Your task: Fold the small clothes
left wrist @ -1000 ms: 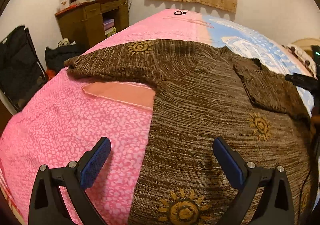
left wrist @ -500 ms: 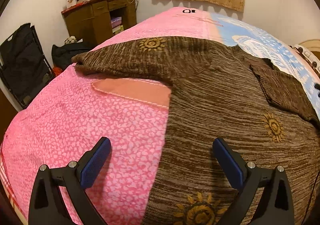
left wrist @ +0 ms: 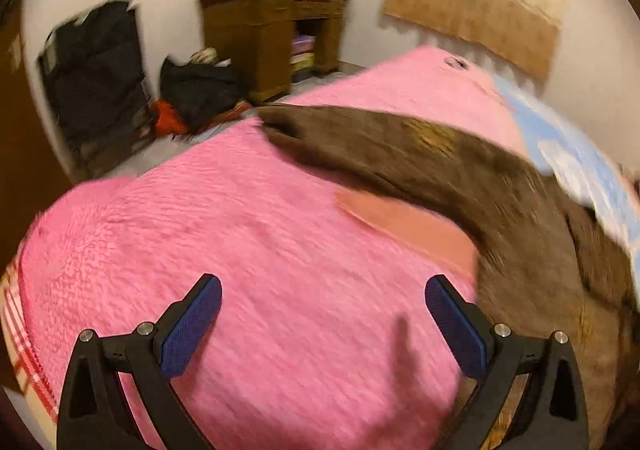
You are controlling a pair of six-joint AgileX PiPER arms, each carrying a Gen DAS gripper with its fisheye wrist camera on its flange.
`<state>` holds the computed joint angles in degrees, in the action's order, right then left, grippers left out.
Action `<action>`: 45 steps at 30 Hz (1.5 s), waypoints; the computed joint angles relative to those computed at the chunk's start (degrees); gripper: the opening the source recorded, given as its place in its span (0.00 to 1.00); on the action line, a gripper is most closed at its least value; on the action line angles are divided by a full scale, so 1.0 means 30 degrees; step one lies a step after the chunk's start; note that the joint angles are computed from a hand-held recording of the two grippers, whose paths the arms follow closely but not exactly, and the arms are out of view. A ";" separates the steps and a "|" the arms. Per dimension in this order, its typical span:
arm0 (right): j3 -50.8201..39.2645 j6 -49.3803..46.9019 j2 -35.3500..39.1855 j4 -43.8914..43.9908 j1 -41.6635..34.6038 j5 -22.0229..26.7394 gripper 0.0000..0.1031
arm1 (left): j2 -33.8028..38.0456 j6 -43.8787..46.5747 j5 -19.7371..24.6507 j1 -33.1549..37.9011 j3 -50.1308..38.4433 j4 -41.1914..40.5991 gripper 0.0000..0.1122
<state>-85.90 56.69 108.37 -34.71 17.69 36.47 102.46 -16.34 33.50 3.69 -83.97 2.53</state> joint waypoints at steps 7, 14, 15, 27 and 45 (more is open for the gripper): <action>0.0497 0.0116 -0.0195 0.0057 -0.0007 -0.0488 0.50 | 0.3615 0.3146 0.1657 0.2493 -0.5853 -0.7111 0.91; 0.0139 0.0037 0.0027 0.0032 0.0096 -0.0257 0.53 | 0.7010 0.0494 0.3840 0.2030 -1.0741 -0.6659 0.83; 0.0149 0.0025 0.0027 0.0047 0.0093 -0.0270 0.53 | 0.7135 0.0492 0.3716 0.1952 -1.0882 -0.6660 0.75; 0.0149 -0.0069 0.0068 0.0085 0.0108 -0.0337 0.56 | 0.7386 0.2028 0.2972 0.3095 -1.1089 -1.1161 0.08; 0.1173 0.0551 -0.0566 0.0381 -0.0408 -0.1665 0.56 | 0.6824 0.4928 0.3939 -1.0201 -1.1601 -0.0601 0.09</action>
<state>-82.38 58.34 106.67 -33.57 16.47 31.47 122.94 -1.55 45.32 -26.91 -118.78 0.73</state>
